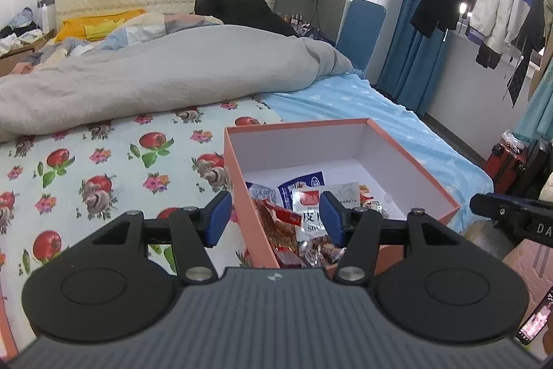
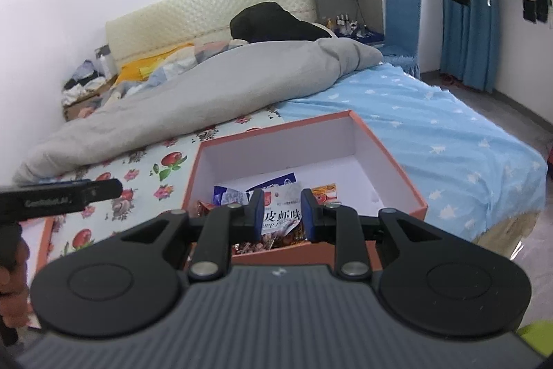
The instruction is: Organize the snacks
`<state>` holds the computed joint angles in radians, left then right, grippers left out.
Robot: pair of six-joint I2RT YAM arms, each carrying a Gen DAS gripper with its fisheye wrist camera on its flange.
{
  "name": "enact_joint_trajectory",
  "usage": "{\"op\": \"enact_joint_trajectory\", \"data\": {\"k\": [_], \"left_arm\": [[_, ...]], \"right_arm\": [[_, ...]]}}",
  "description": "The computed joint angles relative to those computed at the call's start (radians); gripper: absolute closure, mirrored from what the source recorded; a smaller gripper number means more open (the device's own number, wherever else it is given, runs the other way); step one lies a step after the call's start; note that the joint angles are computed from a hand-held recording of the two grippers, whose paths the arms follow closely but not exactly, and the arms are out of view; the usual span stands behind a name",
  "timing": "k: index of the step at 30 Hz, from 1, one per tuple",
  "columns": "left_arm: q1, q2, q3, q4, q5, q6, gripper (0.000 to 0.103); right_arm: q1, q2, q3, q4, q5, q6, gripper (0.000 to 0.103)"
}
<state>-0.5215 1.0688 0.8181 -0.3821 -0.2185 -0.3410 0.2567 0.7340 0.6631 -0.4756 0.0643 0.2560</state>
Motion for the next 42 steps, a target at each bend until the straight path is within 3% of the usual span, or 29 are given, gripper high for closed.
{"op": "enact_joint_trajectory", "data": {"k": [12,21,38,42], "left_arm": [[-0.107,-0.087,-0.085,-0.052,-0.095,-0.074,0.041],[-0.106,-0.107,-0.091,-0.054,-0.094,-0.073,0.041],[-0.115,-0.109,-0.09,-0.05,-0.092,-0.067,0.04],[-0.115,-0.111,-0.089,-0.051,-0.09,-0.071,0.036]], "right_arm": [[0.142,-0.122,-0.061,-0.079,0.155,0.098,0.076],[0.192,-0.131,-0.065,-0.101,0.231,0.119,0.076],[0.181,-0.137,-0.056,-0.125,0.231,0.119,0.076],[0.188,-0.135,-0.06,-0.123,0.233,0.112,0.076]]}}
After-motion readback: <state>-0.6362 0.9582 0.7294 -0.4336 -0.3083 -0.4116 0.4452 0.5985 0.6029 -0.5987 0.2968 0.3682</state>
